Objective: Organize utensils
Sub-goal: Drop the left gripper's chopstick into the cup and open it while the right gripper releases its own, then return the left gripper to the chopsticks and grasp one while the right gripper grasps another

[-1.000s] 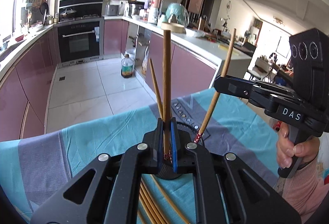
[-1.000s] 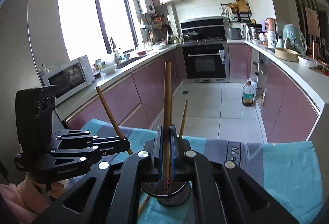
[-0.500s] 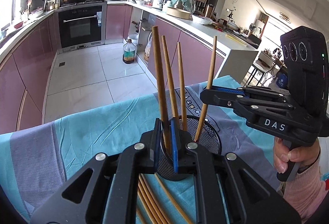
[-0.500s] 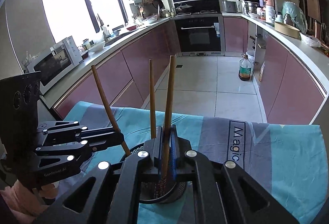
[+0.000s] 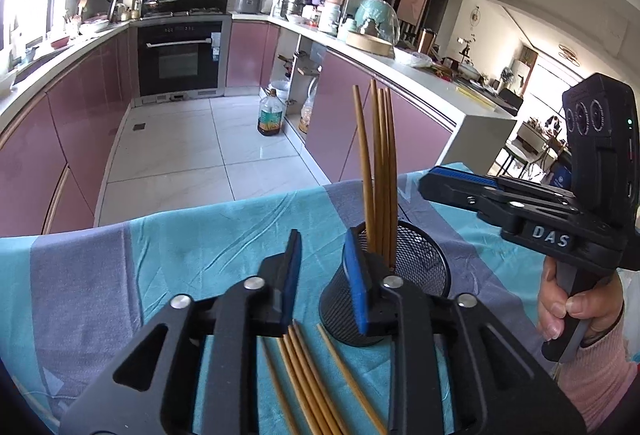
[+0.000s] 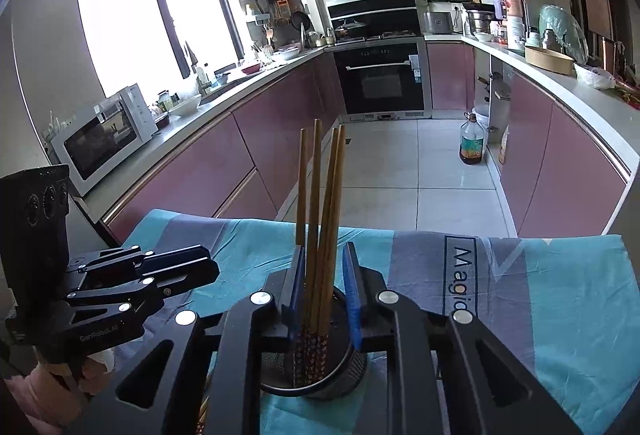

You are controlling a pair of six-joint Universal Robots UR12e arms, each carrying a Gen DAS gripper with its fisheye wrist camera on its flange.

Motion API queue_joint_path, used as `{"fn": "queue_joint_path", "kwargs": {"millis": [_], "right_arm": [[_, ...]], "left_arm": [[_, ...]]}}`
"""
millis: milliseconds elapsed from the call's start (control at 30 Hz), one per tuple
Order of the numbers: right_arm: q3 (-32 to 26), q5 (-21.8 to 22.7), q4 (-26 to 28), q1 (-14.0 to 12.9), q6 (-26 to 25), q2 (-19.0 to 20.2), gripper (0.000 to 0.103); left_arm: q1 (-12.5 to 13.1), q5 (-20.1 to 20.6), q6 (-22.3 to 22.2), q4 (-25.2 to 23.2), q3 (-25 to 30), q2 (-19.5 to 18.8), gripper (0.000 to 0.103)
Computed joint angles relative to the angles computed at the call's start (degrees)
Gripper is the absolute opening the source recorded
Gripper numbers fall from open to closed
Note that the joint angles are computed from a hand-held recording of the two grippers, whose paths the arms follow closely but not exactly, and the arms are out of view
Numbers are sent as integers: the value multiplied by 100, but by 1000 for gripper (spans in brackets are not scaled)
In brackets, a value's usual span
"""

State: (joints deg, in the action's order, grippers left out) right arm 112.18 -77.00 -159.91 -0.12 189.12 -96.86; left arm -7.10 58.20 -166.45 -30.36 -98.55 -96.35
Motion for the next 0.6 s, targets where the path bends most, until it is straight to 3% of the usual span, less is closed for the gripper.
{"fn": "queue_joint_path", "kwargs": {"millis": [267,400,600], "right_arm": [[343,252,-520,229,-342,-316,29],[465,421,-252,397,-530,-334,30],[545,420,462,529,-175,-89,30]], "left_arm": [[247,130,151,513,-525,370,35],[275,428,440,297,-757,520,36],[313,736,827,-248,-967,550,35]]}}
